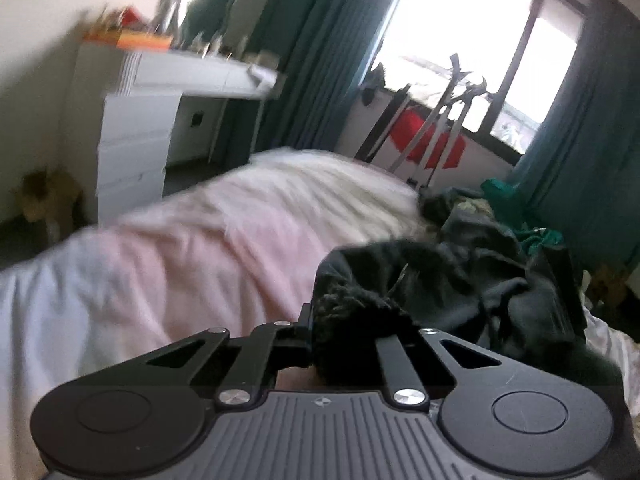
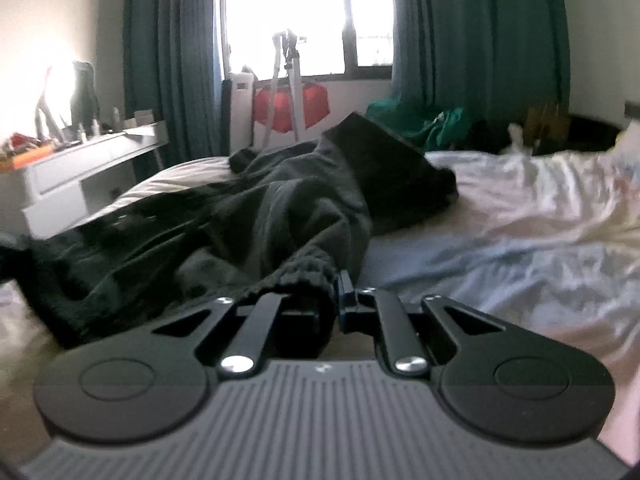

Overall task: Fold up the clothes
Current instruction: 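Lift the garment with the left gripper while the right gripper grasps another edge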

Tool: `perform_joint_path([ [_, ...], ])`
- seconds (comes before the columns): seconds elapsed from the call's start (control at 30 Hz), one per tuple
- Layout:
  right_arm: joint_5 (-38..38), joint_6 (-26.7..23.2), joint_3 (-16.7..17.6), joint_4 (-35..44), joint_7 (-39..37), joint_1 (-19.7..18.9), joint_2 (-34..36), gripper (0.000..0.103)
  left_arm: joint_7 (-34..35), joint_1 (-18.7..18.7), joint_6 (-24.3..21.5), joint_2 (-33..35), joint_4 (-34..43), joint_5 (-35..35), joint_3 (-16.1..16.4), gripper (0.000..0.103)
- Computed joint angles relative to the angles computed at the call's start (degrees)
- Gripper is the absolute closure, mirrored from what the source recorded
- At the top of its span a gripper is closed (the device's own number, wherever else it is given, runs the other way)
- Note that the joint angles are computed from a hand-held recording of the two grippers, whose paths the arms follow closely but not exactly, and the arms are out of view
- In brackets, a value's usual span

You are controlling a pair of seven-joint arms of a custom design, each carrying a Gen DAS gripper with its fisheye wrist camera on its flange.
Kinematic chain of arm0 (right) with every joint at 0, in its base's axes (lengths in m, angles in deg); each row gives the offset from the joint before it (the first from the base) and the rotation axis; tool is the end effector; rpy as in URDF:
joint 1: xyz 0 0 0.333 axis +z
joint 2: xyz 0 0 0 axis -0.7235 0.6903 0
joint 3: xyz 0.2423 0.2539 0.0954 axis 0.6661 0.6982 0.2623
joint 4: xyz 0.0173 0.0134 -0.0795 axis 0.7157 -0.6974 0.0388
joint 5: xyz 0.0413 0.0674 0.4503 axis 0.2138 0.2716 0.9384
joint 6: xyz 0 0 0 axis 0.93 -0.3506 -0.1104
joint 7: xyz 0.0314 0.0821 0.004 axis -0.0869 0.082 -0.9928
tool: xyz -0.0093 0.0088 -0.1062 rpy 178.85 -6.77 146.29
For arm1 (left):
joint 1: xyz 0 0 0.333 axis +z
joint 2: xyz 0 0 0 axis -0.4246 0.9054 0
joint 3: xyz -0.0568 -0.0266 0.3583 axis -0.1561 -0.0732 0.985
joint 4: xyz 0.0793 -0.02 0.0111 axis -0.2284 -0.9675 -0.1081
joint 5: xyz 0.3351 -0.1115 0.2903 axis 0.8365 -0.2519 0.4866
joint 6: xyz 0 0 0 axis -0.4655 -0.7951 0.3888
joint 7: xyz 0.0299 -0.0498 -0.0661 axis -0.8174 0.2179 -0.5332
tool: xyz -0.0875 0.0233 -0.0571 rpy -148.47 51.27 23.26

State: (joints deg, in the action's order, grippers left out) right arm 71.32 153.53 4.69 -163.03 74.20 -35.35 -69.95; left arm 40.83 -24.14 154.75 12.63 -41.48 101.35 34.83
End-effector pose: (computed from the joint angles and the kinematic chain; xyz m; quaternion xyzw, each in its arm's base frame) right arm 0.6602 0.0753 0.5341 -0.6497 0.5197 -0.3018 0.4656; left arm 0.6713 -0.0735 0.5595 -0.7863 0.3544 -0.3622 0.3535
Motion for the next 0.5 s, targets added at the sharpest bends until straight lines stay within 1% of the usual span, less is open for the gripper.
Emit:
perform_joint_path([
  [0.03, -1.2, -0.7, 0.0, -2.0, 1.4, -0.1, -1.6, 0.093, 1.0, 0.1, 0.0, -0.1, 0.9, 1.0, 0.2, 0.094],
  [0.07, -3.3, -2.5, 0.0, -4.4, 4.1, -0.1, -3.5, 0.093, 2.1, 0.3, 0.0, -0.1, 1.9, 1.9, 0.3, 0.094],
  [0.13, -4.1, -5.7, 0.0, -7.0, 5.9, 0.2, -6.5, 0.093, 4.4, 1.3, 1.9, -0.3, 3.7, 1.2, 1.0, 0.094],
  [0.2, -4.7, -8.8, -0.3, -9.3, 7.4, 0.9, -9.3, 0.092, 9.2, 2.6, 3.8, 0.2, 6.1, -2.8, 1.6, 0.095],
  [0.3, -5.5, -14.3, -0.6, -11.2, 11.6, 2.6, -12.4, 0.092, 16.5, 4.3, 4.3, 1.9, 12.0, -8.2, 2.8, 0.095],
  [0.4, -2.5, -19.7, -0.2, -10.2, 11.4, 5.0, -12.7, 0.092, 21.8, 5.4, 2.7, 4.2, 18.1, -10.7, 4.1, 0.095],
  [0.5, -2.1, -22.9, 1.5, -7.9, 14.5, 7.7, -11.2, 0.091, 31.3, 6.2, -1.5, 8.8, 25.1, -14.0, 5.3, 0.095],
])
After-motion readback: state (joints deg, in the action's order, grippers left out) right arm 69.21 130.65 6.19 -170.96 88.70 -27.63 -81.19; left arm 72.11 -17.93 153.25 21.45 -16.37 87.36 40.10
